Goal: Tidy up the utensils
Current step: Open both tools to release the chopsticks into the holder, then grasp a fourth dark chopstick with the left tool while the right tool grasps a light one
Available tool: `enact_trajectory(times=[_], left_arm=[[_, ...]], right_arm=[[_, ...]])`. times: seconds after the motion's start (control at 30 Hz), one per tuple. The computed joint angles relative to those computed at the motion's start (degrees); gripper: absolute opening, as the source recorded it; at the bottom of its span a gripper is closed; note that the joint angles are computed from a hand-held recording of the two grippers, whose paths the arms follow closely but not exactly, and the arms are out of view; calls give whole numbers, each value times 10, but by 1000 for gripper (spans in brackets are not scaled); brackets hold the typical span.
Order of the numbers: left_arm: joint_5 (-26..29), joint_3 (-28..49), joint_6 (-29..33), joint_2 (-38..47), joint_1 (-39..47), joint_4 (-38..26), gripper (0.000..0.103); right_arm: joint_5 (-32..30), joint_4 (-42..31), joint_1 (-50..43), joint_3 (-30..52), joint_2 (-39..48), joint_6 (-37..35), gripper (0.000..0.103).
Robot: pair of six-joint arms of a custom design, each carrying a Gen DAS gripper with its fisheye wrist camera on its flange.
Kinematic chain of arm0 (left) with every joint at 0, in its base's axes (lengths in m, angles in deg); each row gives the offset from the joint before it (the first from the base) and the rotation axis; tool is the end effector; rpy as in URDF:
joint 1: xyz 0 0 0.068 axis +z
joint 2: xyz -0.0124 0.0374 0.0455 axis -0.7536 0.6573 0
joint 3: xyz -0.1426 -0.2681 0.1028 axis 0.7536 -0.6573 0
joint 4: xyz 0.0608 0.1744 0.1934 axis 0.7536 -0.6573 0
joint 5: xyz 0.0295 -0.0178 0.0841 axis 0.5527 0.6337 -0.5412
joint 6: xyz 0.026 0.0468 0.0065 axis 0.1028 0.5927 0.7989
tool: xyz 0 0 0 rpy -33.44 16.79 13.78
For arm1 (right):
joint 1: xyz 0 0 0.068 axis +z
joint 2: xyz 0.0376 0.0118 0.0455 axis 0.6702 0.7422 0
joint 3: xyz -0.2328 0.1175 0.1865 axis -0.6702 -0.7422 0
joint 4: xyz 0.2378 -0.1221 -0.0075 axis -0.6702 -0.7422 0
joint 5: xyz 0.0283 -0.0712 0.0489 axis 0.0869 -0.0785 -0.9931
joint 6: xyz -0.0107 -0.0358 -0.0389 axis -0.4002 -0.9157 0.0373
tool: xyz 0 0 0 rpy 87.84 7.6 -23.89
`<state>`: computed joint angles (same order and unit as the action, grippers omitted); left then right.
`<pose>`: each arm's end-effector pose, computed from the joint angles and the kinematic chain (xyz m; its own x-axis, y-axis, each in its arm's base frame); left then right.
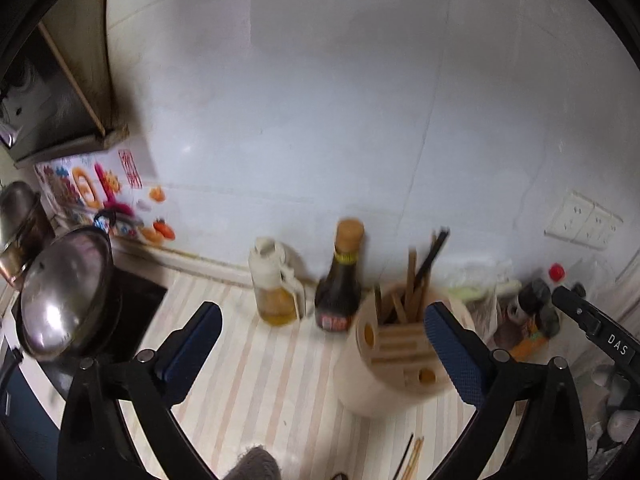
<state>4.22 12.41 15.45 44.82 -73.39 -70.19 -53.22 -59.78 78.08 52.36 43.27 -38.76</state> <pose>0.1922 -0.0780 0.3891 -0.6934 -0.0487 -0.7189 0.0117 0.9968 -0.0788 0.2480 0.1665 0.3803 -0.6751 0.2205 -0.7040 0.0402 0.9639 0.2633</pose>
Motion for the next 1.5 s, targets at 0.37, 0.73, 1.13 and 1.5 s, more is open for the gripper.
enact_trajectory(times=[0.37,0.73,1.13,1.5], left_arm=[[-37,-172,-131,1,-173,1,103],[38,-312,-189,202,-294,166,82],[89,-323,-164,282,-327,251,51],[41,-357,-181,232,-285,231,5]], right_arm=[[-17,-53,18,-219,-114,121,51],[-130,30,-10,-429,-110,170,51],[-159,81,-17,-477,-61,181,50],[-208,185,36,-455,26,214,48]])
